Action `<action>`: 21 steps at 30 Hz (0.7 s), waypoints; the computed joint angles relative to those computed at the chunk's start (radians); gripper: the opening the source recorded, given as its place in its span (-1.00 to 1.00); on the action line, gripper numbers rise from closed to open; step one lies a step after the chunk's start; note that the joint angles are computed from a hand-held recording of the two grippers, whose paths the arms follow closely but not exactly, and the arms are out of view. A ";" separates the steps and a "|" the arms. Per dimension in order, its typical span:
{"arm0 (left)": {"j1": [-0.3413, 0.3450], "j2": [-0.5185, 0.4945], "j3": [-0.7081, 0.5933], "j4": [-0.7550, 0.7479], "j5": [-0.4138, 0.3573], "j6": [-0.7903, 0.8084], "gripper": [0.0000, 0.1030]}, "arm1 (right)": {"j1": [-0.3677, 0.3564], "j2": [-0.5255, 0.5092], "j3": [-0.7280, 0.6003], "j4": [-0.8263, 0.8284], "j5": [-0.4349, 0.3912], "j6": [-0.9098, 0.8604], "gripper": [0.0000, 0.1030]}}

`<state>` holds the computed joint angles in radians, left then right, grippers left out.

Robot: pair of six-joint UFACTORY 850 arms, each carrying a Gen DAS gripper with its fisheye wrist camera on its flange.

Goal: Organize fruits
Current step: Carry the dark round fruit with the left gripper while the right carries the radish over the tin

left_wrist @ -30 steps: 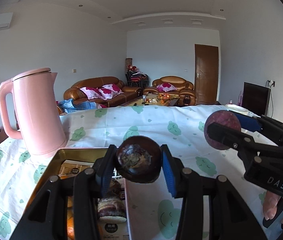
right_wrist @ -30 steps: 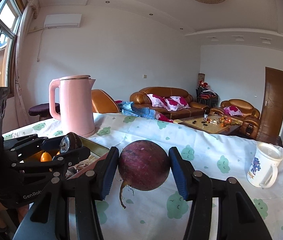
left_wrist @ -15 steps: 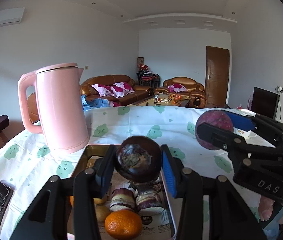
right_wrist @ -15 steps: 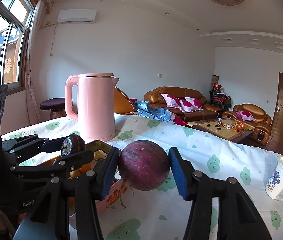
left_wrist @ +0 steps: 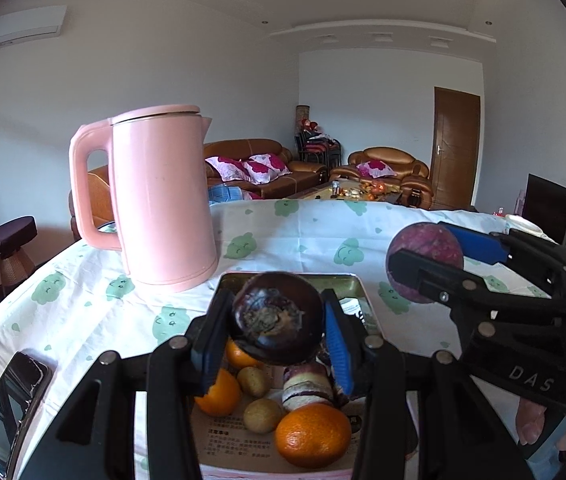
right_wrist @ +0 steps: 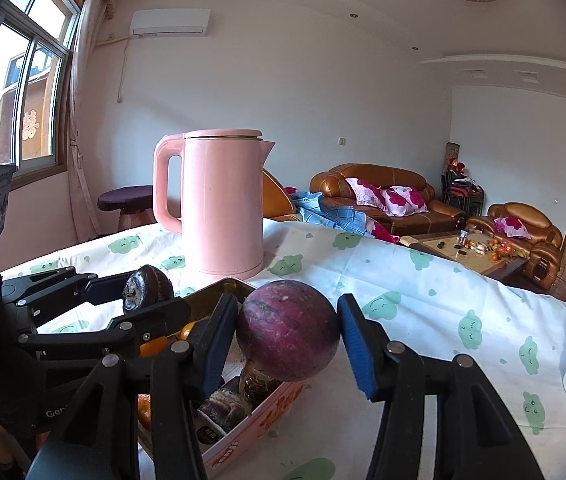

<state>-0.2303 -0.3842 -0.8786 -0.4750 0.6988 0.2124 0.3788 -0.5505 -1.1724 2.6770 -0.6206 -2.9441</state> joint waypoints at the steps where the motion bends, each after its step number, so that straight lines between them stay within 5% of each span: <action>1: 0.003 0.001 0.002 -0.005 -0.002 0.001 -0.10 | 0.004 -0.004 -0.005 -0.002 0.005 0.001 0.04; 21: 0.056 -0.017 -0.008 -0.035 -0.067 0.012 -0.10 | 0.049 -0.082 -0.108 -0.081 0.092 0.090 0.04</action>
